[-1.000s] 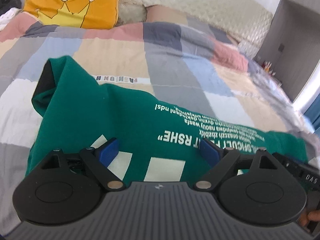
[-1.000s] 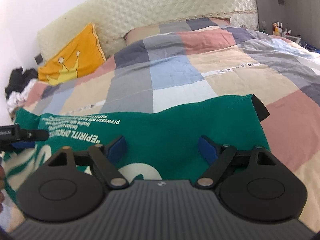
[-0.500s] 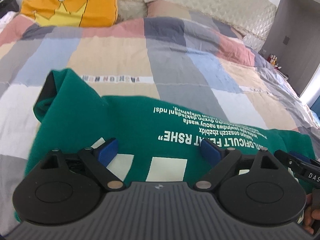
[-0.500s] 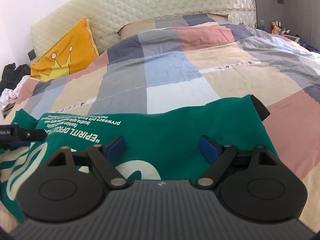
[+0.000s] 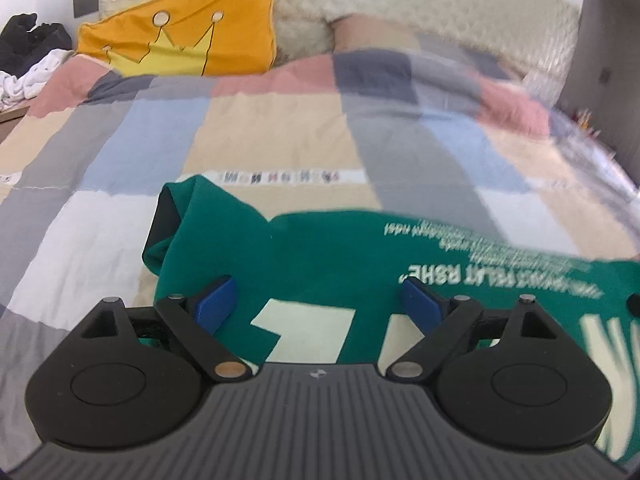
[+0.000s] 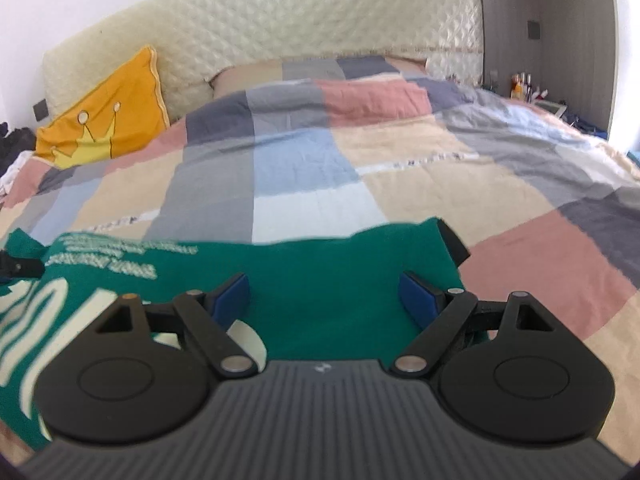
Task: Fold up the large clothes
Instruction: 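Move both grippers to the printed edge of the folded hoodie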
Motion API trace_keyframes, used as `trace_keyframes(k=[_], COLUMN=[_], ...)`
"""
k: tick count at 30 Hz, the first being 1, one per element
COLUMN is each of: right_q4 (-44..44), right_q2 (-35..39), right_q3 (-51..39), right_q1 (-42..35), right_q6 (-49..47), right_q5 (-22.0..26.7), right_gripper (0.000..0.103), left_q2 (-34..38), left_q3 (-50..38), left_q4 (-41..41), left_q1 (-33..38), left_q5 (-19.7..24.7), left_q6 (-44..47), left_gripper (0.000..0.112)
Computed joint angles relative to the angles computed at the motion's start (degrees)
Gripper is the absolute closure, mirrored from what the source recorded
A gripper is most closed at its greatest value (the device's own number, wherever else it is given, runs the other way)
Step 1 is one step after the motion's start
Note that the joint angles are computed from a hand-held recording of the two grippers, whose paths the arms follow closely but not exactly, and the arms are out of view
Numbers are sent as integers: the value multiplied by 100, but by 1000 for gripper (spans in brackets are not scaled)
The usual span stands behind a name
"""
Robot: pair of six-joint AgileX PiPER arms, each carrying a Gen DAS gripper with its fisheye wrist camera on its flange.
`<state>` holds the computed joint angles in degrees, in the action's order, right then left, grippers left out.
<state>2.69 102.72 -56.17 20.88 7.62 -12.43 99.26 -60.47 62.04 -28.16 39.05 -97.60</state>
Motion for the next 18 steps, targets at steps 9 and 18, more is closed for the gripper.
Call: trace_keyframes(k=[9, 18], right_q4=[-289, 1063], right_q2=[311, -879], right_q3=[64, 1013], right_q1=[-2, 441], right_q6=[421, -864], right_q5=[-565, -725], right_gripper=[17, 18], left_q2=[7, -975], left_q3=[225, 868], left_q4=[202, 363], left_q1=[68, -1064], left_q5=[-179, 565], left_q6=[-400, -1209], left_gripper=[19, 19])
